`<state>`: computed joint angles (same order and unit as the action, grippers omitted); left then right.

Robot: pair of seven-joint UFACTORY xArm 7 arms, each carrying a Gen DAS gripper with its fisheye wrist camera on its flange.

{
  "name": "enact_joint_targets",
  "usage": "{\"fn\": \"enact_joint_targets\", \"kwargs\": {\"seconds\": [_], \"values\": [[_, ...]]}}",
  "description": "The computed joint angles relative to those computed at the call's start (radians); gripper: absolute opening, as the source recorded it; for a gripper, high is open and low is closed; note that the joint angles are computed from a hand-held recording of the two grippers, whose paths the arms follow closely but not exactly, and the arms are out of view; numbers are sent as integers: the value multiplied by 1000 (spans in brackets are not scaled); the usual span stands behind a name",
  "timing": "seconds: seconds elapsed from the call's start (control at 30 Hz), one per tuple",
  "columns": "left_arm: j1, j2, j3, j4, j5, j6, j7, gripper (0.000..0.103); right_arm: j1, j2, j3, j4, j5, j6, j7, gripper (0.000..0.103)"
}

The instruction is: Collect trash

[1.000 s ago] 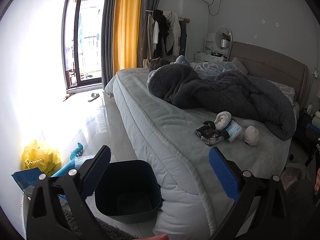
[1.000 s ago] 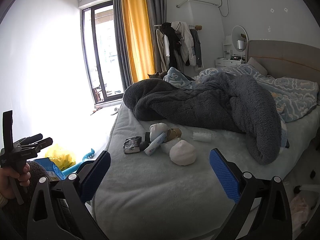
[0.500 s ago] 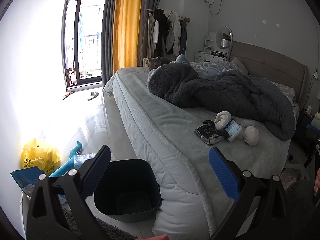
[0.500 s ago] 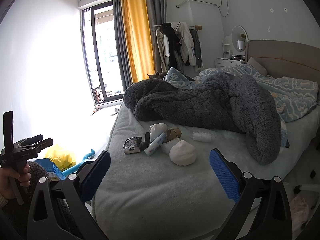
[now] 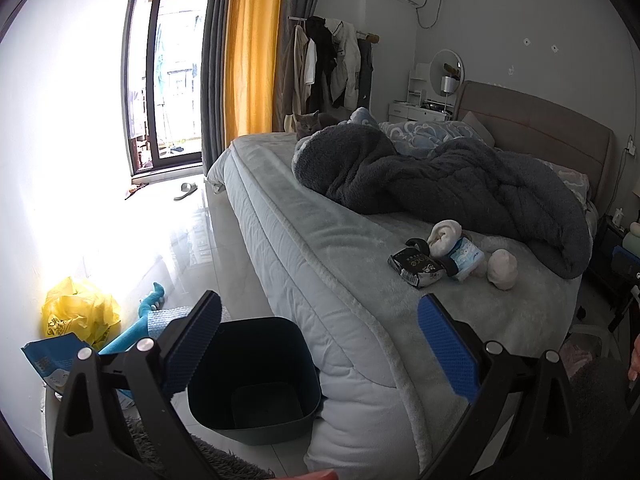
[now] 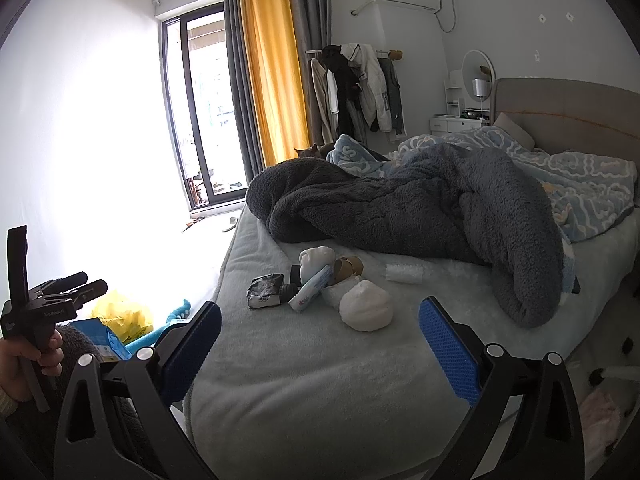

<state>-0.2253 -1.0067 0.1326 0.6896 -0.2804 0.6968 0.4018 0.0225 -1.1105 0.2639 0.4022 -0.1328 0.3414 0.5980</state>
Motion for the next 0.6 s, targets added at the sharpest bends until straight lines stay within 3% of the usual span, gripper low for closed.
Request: {"fn": "enact_joint_targets", "kwargs": {"seconds": [0.6], "values": [[-1,3,-3,6,4,5,-3,100,3,1,1,3,0,1,15,100]]}}
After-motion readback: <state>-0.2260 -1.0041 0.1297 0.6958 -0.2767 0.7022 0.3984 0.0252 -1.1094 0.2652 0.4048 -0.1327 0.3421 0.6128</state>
